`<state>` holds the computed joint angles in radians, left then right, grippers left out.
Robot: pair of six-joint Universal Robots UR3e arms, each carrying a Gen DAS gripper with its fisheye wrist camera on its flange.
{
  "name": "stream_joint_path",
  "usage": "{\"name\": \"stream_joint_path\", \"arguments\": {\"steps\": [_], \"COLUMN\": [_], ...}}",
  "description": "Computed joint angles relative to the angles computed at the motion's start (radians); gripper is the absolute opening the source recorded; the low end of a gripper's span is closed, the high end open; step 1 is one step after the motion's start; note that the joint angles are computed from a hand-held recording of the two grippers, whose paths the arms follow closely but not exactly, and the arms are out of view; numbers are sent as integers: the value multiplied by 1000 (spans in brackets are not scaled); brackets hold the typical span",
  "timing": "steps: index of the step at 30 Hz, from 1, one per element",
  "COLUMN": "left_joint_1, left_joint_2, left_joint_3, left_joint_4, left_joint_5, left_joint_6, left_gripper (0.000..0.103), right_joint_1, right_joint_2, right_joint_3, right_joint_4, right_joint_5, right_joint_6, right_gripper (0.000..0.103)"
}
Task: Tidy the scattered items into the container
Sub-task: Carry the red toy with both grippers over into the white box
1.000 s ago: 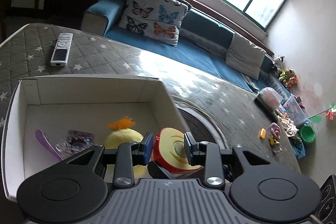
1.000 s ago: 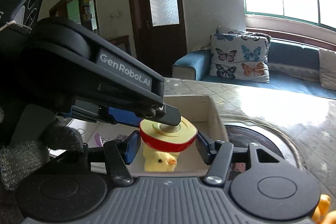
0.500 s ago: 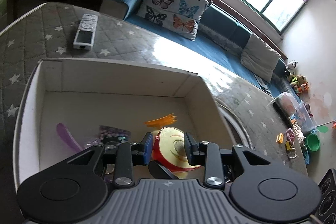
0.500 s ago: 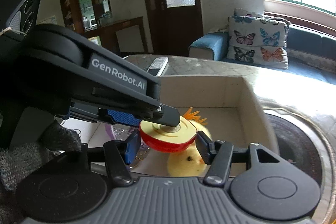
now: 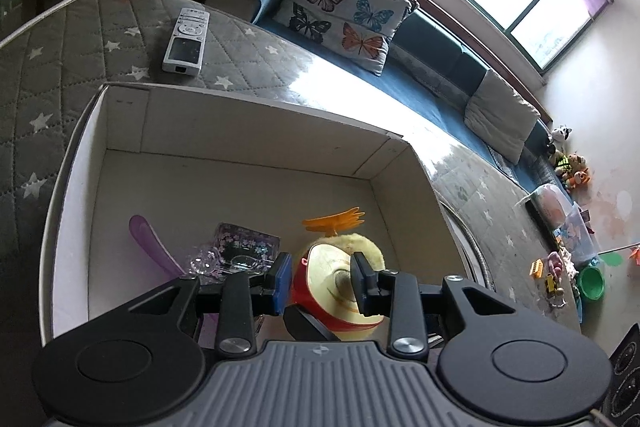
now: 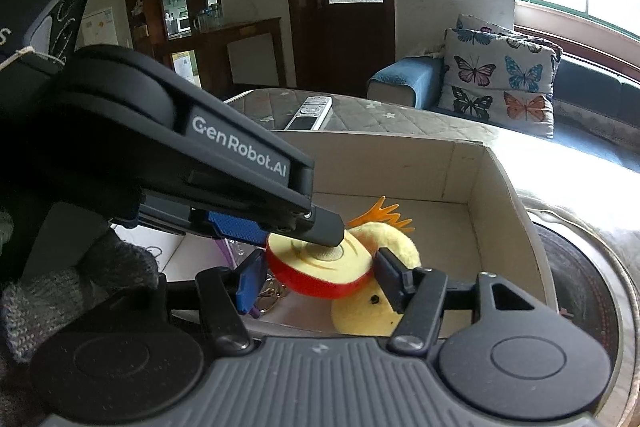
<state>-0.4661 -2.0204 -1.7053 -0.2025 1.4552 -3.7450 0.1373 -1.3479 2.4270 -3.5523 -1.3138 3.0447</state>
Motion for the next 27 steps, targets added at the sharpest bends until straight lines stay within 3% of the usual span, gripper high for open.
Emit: {"name": "stream_joint_path", "arguments": {"steps": [27], "left_joint_1": [-28], "left_joint_2": [23], "left_joint_3": [-41], "left_joint_4": [5], "left_joint_5": [48], "left_joint_6": [-6], "left_gripper": [34], "right_joint_1": [-10], "right_joint_2": [-119], "right_joint_3": [114], "right_joint_4": [-15], "right_joint_5": [-7], "right_joint_6": [13], "right_gripper": [67]}}
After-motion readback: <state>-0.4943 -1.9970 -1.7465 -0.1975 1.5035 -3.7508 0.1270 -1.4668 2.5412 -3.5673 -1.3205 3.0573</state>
